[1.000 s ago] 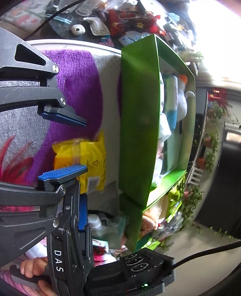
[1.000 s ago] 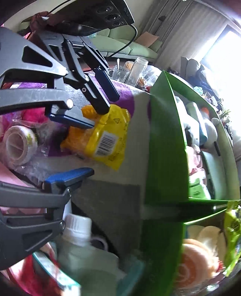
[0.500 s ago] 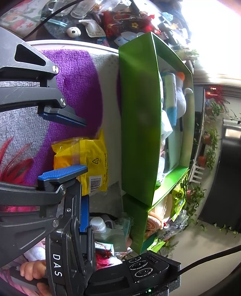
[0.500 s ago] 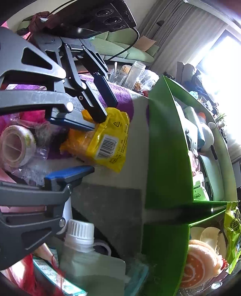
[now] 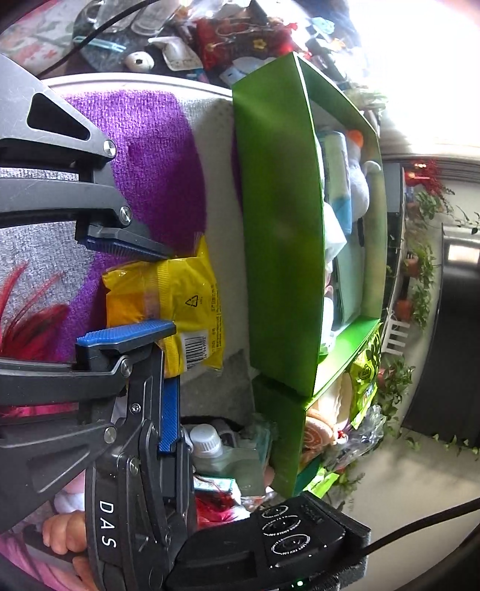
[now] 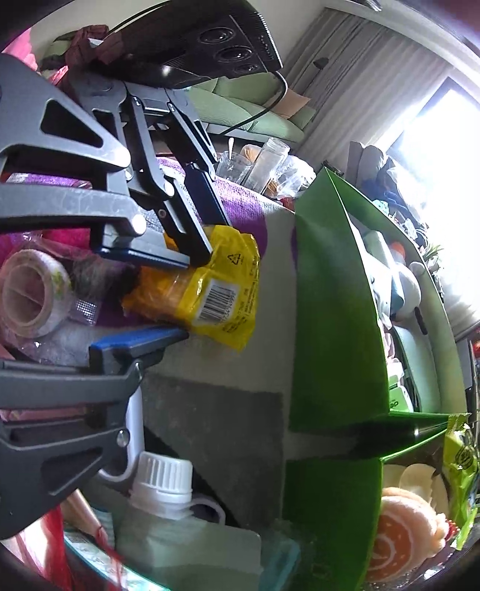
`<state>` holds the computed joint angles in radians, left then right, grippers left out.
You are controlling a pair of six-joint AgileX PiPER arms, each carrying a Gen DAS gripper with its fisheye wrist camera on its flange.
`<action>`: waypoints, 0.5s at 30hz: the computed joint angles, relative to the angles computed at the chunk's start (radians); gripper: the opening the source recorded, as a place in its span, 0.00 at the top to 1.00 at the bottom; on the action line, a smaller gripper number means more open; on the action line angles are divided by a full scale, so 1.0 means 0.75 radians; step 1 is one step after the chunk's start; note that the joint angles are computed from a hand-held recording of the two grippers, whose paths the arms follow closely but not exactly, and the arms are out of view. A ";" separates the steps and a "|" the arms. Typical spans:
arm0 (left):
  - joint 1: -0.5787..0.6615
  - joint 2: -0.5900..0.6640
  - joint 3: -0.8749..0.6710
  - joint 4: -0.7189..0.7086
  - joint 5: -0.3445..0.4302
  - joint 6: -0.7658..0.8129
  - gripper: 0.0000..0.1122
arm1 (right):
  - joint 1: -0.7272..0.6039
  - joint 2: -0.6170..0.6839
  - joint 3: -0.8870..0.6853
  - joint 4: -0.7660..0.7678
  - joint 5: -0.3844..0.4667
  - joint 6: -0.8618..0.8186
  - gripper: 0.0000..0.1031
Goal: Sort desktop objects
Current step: 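Lower the left gripper onto the yellow snack bag and close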
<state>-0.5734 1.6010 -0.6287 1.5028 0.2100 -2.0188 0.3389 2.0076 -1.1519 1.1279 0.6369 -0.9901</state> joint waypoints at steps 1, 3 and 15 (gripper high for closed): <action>-0.008 0.000 -0.002 -0.017 0.012 0.013 0.72 | 0.003 -0.007 0.008 0.010 -0.008 -0.016 0.71; -0.028 -0.005 -0.006 -0.061 0.045 0.054 0.72 | 0.005 -0.019 0.023 0.025 -0.022 -0.047 0.72; 0.042 -0.017 0.009 -0.050 -0.043 0.040 0.72 | 0.010 -0.004 -0.004 0.004 -0.035 0.058 0.70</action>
<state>-0.5420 1.5886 -0.6217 1.4651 0.1776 -1.9887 0.3460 2.0048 -1.1551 1.1310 0.6104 -0.9464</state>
